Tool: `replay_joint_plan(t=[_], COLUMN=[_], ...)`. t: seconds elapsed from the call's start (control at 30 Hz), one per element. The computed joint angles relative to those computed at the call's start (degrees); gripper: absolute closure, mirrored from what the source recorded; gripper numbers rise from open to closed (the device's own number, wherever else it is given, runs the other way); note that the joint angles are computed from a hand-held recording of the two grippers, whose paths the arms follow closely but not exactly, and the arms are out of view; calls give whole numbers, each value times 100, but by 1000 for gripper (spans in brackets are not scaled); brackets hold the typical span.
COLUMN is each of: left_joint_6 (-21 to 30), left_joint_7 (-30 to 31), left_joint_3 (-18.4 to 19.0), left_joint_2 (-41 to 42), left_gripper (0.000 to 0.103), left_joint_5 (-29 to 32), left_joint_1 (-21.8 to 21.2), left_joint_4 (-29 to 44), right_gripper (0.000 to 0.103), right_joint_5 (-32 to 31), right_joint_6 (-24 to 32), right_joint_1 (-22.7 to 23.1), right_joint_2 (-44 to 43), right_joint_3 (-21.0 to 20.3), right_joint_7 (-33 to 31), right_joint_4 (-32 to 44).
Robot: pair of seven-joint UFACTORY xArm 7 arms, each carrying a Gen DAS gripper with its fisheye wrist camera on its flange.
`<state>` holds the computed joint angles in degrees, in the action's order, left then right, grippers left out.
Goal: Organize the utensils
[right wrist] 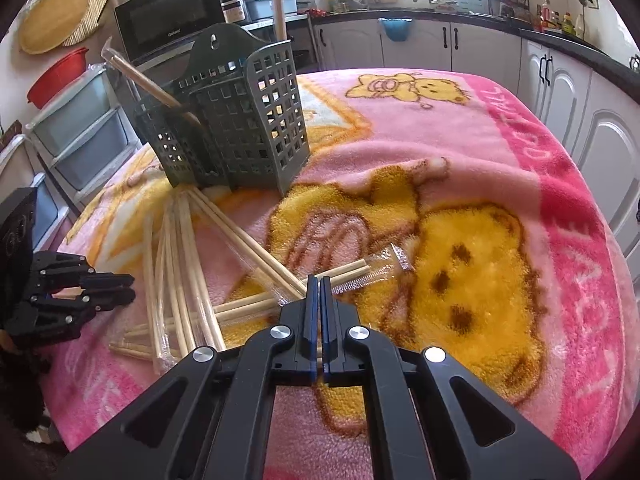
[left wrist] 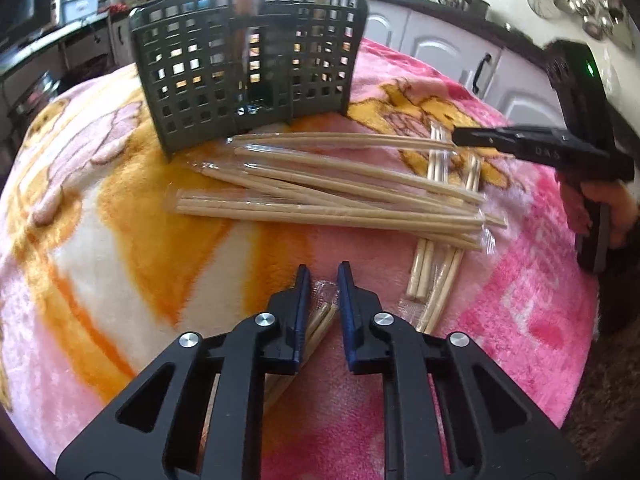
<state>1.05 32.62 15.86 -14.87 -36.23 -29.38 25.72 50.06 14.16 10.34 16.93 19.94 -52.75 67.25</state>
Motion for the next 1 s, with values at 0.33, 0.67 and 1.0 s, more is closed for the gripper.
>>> replay_joint_plan(t=[0.33, 0.67, 1.0], left_joint_6=[-555, -984, -1176], left_joint_7=[-344, -1035, -1789], left_joint_3=[446, 700, 349], left_joint_2=[-561, -1095, -1257], left_gripper=[98, 99, 100], left_joint_5=[243, 797, 1343], left_joint_1=[-352, -364, 111], left_joint_4=[-199, -144, 2], right_gripper=[102, 102, 102], right_joint_5=[2254, 3382, 3423], right_joint_6=[16, 255, 536], right_joint_1=[-121, 477, 1000], right_joint_2=[-689, -983, -871], right_joint_3=[203, -247, -545], right_joint_7=[-1948, -3020, -3258], right_joint_4=[-110, 313, 853])
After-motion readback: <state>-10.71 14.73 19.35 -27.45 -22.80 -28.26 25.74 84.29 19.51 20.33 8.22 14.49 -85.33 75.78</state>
